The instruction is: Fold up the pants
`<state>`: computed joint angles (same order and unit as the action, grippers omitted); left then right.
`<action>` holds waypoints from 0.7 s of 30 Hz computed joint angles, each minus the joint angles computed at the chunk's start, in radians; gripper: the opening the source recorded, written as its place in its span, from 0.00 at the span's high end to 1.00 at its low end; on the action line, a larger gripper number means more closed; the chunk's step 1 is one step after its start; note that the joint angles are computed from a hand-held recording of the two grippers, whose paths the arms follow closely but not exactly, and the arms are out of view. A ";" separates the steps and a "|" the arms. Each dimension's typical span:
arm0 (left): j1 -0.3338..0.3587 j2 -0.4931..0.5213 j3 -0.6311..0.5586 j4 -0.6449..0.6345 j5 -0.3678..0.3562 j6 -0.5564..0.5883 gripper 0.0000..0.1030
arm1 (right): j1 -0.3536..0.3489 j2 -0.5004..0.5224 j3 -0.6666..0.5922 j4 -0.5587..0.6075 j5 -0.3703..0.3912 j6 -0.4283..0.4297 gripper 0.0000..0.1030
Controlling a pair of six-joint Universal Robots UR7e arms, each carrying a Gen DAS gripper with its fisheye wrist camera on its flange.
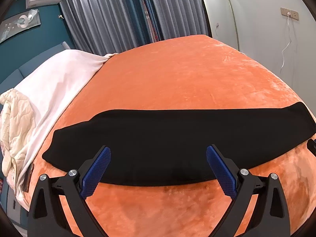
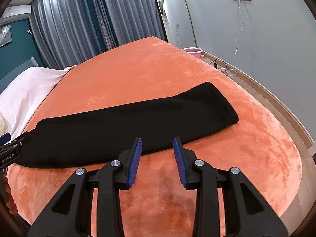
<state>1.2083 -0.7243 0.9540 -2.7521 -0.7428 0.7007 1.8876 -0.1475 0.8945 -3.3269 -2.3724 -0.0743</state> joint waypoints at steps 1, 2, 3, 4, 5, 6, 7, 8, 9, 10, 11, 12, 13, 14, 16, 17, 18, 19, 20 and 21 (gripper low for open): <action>-0.001 0.002 -0.003 0.002 0.002 -0.001 0.07 | -0.001 -0.001 0.000 0.002 0.000 0.003 0.68; -0.003 0.006 -0.004 -0.001 0.005 0.000 0.07 | -0.003 -0.007 0.008 0.003 0.002 0.009 0.68; -0.005 0.008 -0.005 -0.005 0.009 0.000 0.07 | -0.006 -0.012 0.015 0.001 0.002 0.012 0.67; -0.006 0.009 -0.003 -0.006 0.011 -0.002 0.07 | -0.008 -0.018 0.024 0.000 0.000 0.015 0.67; -0.007 0.011 -0.005 -0.002 0.013 -0.006 0.07 | -0.010 -0.024 0.033 -0.002 -0.001 0.016 0.67; -0.007 0.013 -0.007 0.002 0.017 -0.010 0.07 | -0.012 -0.030 0.043 -0.006 -0.005 0.017 0.67; -0.008 0.015 -0.008 0.006 0.020 -0.011 0.07 | -0.014 -0.033 0.046 -0.010 -0.010 0.019 0.65; -0.007 0.017 -0.013 0.009 0.022 -0.009 0.07 | -0.018 -0.043 0.061 -0.016 -0.014 0.021 0.54; -0.006 0.017 -0.010 0.006 0.026 -0.006 0.07 | -0.021 -0.050 0.072 -0.030 -0.022 0.021 0.47; -0.005 0.017 -0.009 0.004 0.030 -0.002 0.07 | -0.025 -0.056 0.082 -0.053 -0.036 0.018 0.37; -0.001 0.018 -0.008 0.005 0.032 0.003 0.07 | -0.030 -0.064 0.093 -0.078 -0.055 0.012 0.34; 0.003 0.019 -0.010 0.009 0.035 0.005 0.07 | -0.037 -0.075 0.106 -0.086 -0.067 0.009 0.33; 0.009 0.018 -0.010 0.014 0.036 0.004 0.07 | -0.046 -0.089 0.119 -0.084 -0.079 0.017 0.32; 0.013 0.019 -0.014 0.020 0.037 0.001 0.07 | -0.054 -0.100 0.130 -0.078 -0.081 0.026 0.29; 0.024 0.023 -0.024 0.039 0.045 -0.015 0.07 | -0.082 -0.135 0.155 -0.020 -0.063 0.068 0.27; 0.030 0.025 -0.032 0.060 0.049 -0.031 0.07 | -0.093 -0.143 0.156 0.000 -0.059 0.083 0.26; 0.036 0.025 -0.042 0.085 0.051 -0.050 0.07 | -0.102 -0.151 0.159 0.010 -0.054 0.089 0.24; 0.041 0.025 -0.047 0.100 0.050 -0.061 0.07 | -0.110 -0.152 0.146 0.032 -0.056 0.098 0.18; 0.047 0.025 -0.056 0.116 0.051 -0.071 0.07 | -0.118 -0.149 0.132 0.054 -0.054 0.102 0.16; 0.052 0.025 -0.060 0.116 0.051 -0.072 0.07 | -0.125 -0.146 0.119 0.073 -0.049 0.106 0.16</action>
<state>1.2606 -0.6992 0.8937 -2.6357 -0.6916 0.6288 1.7625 -0.2939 1.0130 -3.2537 -2.4216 0.0316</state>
